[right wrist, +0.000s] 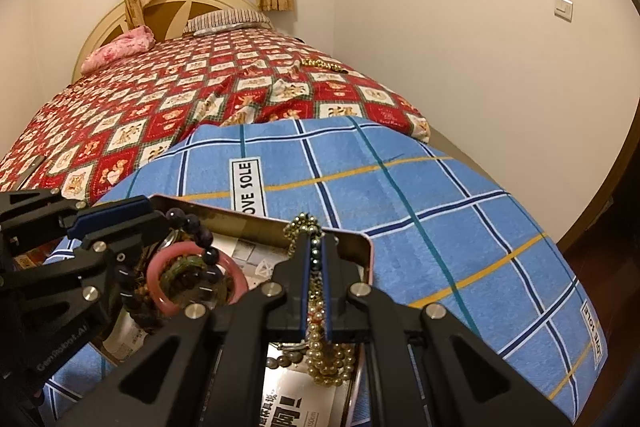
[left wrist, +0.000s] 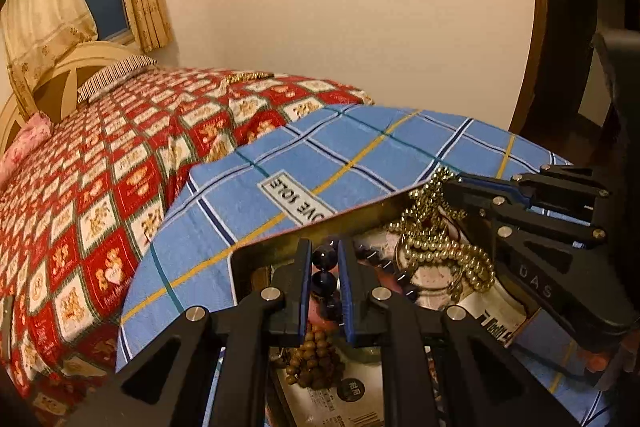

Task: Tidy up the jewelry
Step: 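Carry the purple bracelet and gold chain over the pink tin and lower them inside, then open both grippers to release the bracelet and chain, then withdraw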

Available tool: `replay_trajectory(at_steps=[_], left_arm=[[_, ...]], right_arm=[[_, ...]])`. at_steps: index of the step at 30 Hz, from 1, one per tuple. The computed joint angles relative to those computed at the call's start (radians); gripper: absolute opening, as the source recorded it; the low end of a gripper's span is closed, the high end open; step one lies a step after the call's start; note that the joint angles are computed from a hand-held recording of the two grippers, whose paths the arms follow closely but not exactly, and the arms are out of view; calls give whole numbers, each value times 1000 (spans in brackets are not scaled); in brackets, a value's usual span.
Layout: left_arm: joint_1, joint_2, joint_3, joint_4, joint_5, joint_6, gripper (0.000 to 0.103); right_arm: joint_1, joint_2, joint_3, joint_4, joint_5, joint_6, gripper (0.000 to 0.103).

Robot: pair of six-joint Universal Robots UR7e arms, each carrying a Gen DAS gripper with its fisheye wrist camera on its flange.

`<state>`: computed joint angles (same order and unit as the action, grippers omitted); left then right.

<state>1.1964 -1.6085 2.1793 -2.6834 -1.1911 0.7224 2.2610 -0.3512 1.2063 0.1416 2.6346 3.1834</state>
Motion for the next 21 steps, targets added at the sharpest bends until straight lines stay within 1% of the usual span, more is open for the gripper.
replay_trajectory(at_steps=[14,21], left_arm=[[17,13,18,-16,23,18,13],[20,7,18,-16,17,12,13]], right_arm=[[-10,23,-15,33,0,19,7],[-11,35,-22,50,-8,24,7]])
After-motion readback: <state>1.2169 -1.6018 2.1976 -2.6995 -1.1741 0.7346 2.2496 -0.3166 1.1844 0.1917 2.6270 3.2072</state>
